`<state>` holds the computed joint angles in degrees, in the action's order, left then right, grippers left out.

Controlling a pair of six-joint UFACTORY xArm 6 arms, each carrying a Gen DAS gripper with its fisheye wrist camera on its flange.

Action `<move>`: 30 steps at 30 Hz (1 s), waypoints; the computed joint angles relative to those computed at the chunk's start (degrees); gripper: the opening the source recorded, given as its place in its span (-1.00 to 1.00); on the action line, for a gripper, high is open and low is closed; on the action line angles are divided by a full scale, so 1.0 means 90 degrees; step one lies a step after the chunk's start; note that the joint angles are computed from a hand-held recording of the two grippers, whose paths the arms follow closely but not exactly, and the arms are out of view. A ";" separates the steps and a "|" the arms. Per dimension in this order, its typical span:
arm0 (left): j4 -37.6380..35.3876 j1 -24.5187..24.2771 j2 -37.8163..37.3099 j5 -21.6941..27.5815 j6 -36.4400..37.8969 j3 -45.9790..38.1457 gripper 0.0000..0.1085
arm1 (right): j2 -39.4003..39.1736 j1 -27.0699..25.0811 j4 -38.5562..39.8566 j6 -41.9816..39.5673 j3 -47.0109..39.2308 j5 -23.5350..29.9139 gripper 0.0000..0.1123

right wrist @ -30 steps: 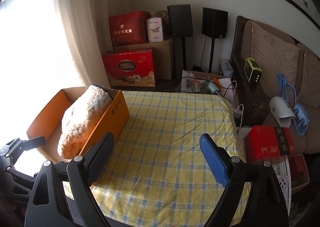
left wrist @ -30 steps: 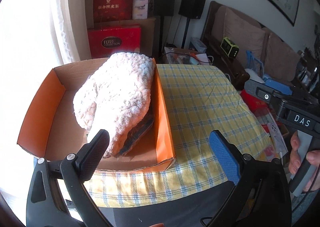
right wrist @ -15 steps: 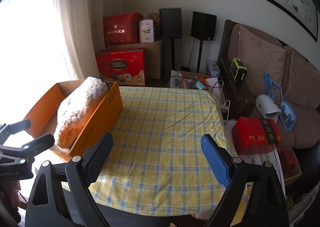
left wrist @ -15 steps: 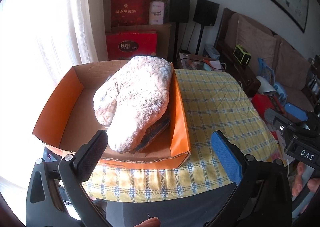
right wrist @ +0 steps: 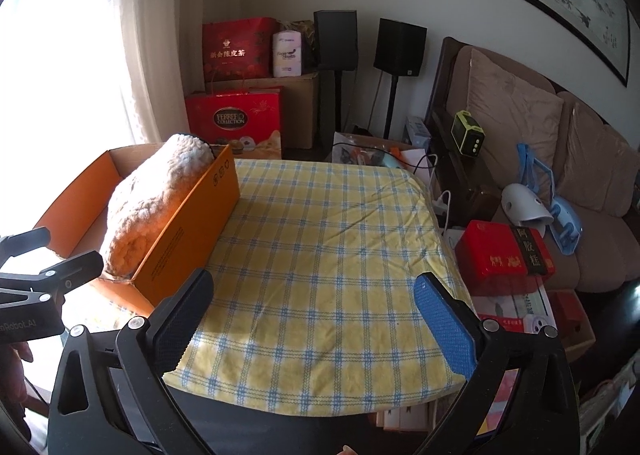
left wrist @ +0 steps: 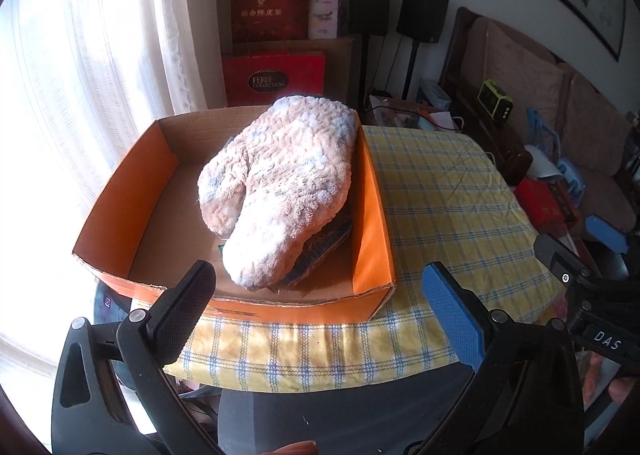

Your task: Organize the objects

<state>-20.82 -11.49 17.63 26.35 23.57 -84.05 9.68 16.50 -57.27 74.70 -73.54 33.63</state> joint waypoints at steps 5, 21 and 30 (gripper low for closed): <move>-0.0048 0.0010 -0.0007 0.0000 0.0016 0.0028 0.90 | 0.0003 -0.0006 -0.0099 0.0221 -0.0001 0.0057 0.83; 0.0454 -0.0052 -0.0043 -0.0193 -0.0268 0.0110 0.90 | 0.0034 0.0051 -0.0016 0.0125 -0.0069 0.0148 0.83; 0.0452 -0.0060 -0.0025 -0.0259 -0.0289 0.0109 0.90 | 0.0075 0.0060 0.0097 0.0017 -0.0103 0.0163 0.83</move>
<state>-16.75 -12.03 17.41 24.02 20.97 -83.07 10.36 17.03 -56.39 74.85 -74.47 35.09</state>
